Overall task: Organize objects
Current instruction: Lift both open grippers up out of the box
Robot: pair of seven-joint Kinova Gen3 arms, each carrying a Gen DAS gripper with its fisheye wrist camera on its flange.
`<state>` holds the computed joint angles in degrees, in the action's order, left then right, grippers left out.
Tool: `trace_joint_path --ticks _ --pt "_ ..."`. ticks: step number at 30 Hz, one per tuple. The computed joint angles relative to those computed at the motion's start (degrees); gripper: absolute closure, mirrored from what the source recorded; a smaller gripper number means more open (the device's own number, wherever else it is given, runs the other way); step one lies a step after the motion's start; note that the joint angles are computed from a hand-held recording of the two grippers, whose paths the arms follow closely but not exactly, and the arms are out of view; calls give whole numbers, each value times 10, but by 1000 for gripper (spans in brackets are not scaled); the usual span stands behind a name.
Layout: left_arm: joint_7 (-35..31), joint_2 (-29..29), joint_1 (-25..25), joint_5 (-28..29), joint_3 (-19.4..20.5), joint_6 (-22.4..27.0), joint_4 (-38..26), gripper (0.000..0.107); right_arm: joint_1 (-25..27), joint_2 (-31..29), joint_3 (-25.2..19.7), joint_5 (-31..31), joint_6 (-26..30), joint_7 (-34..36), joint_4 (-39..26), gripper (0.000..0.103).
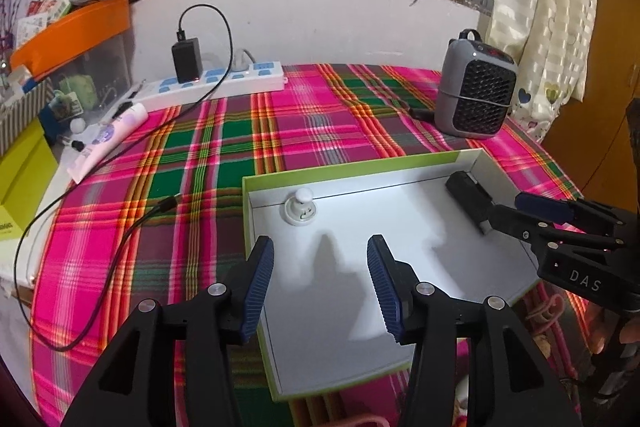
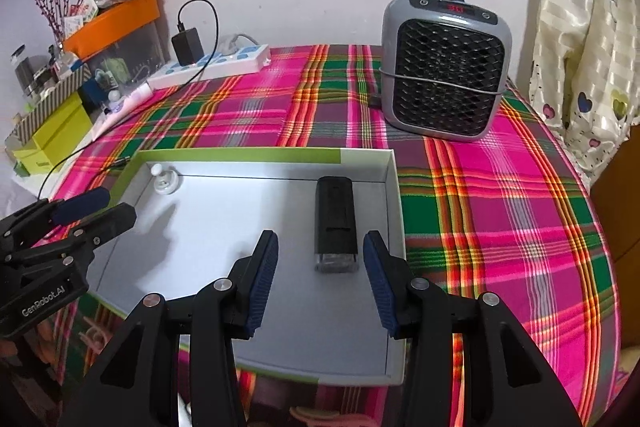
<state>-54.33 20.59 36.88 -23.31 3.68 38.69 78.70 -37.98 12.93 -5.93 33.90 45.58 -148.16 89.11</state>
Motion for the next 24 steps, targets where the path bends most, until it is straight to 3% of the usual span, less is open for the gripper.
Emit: trace_joint_path --ticks 9,24 --pt "45 -39 11 -29 -2 -19 52 59 -15 -30 -11 35 0 -48 32 57" --pt "139 -107 6 -89 28 -53 157 59 -13 -88 -60 93 -2 -147 116 57"
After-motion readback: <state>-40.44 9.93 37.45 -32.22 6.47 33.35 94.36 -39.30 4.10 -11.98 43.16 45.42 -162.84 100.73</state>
